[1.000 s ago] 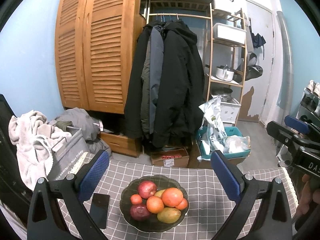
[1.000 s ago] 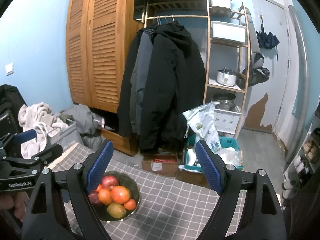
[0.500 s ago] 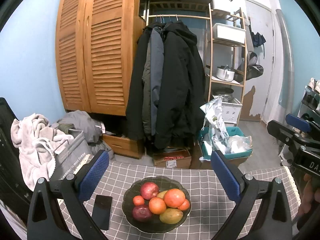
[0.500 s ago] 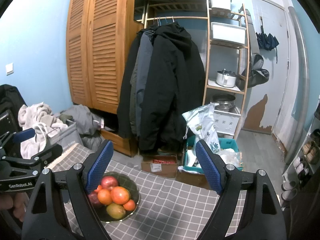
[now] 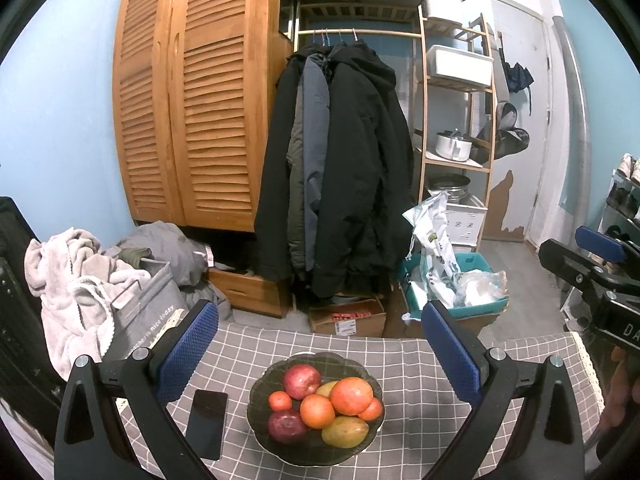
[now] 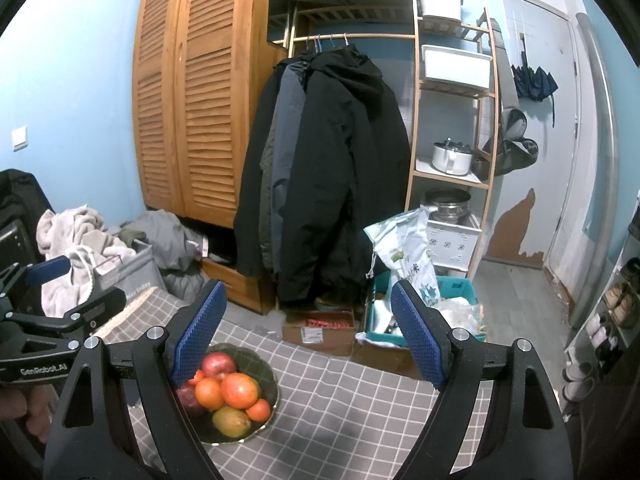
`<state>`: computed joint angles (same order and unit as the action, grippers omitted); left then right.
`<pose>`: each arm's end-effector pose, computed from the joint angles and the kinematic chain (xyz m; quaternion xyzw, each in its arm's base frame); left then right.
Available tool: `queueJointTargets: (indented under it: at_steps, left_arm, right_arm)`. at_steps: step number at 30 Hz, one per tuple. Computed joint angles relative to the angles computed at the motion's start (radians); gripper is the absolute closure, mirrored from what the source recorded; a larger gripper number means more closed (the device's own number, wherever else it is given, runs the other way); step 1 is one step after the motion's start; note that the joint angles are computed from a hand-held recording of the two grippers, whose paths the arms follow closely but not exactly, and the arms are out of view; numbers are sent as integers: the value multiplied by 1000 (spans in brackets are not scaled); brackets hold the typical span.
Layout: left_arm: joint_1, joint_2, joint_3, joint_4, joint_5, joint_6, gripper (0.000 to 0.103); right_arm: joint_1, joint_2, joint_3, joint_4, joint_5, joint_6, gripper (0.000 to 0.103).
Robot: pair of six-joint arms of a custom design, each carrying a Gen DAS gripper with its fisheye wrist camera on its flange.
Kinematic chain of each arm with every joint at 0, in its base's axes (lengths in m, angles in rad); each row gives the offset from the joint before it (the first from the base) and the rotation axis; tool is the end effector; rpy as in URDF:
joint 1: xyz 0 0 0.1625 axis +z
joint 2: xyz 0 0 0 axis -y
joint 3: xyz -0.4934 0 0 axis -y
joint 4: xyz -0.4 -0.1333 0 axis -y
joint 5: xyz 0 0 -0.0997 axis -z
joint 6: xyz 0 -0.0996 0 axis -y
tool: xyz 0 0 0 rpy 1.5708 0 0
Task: Organize fruits
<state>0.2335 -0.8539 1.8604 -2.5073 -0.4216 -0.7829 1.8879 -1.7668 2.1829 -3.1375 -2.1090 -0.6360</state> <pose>-0.5656 -0.3650 0.1488 0.2479 0.8017 -0.4595 0.2911 0.1993 -0.3435 0.5409 0.2425 -0.7851 0.4824 0.3035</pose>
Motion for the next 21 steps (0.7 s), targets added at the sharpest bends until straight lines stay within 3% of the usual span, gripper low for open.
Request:
queueJointTargets:
  at_steps: [21]
  left_arm:
    - [-7, -2, 1, 18, 30, -8, 1]
  right_arm:
    - [1, 0, 3, -5, -2, 1, 20]
